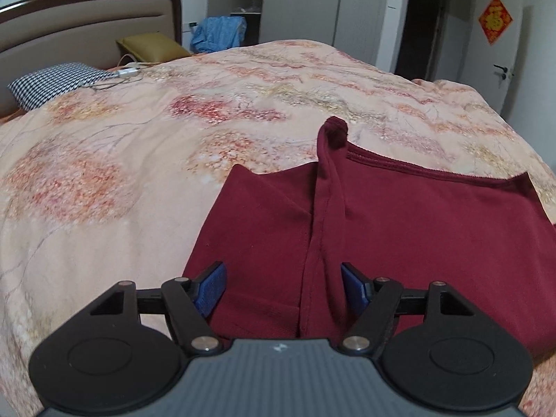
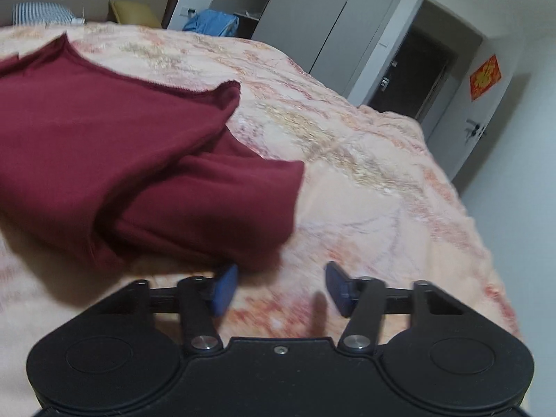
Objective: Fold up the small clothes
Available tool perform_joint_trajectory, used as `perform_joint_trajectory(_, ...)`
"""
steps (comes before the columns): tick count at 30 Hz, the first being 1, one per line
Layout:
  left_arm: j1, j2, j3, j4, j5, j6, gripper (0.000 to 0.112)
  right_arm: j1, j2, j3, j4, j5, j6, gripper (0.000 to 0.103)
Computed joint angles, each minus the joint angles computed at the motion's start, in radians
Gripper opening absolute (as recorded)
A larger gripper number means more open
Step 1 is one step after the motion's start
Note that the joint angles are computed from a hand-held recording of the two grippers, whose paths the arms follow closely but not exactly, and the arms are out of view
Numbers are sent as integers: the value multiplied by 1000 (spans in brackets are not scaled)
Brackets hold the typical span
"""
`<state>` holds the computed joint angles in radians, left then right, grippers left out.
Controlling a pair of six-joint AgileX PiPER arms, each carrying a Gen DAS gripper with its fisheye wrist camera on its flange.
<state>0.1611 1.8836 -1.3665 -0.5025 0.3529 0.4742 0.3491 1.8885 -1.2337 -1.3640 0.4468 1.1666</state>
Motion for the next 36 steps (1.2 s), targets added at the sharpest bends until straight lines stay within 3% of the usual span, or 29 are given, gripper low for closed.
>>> perform_joint_trajectory(1,-2,2,-6,22,5,-25,75,-5,4,-11,25,-20,-6,37)
perform_joint_trajectory(3,-6,0,-8,55,9,-57,75,-9,3,-18,44,-51,12,15)
perform_joint_trajectory(5,-6,0,-12,66,17,-66,75,-10,-18,-4,35,-72,71,10)
perform_joint_trajectory(11,2,-4,-20,51,47,-62,74,-39,-171,35,367,-89,-29,7)
perform_joint_trajectory(14,2,-4,-16,47,42,-53,74,-57,-206,35,567,-78,-200,7)
perform_joint_trajectory(18,-5,-5,-10,74,30,-79,74,-52,-166,9,649,-23,-300,7)
perform_joint_trajectory(22,7,-18,-6,37,51,-46,74,-44,-172,26,597,-27,-215,10)
perform_joint_trajectory(25,14,-37,1,26,64,-31,74,-30,-184,40,530,-9,-151,22)
perform_joint_trajectory(29,20,-66,13,27,76,-31,77,-27,-203,61,489,7,-77,51)
perform_joint_trajectory(36,28,-86,6,140,106,-148,78,19,-233,99,384,13,71,83)
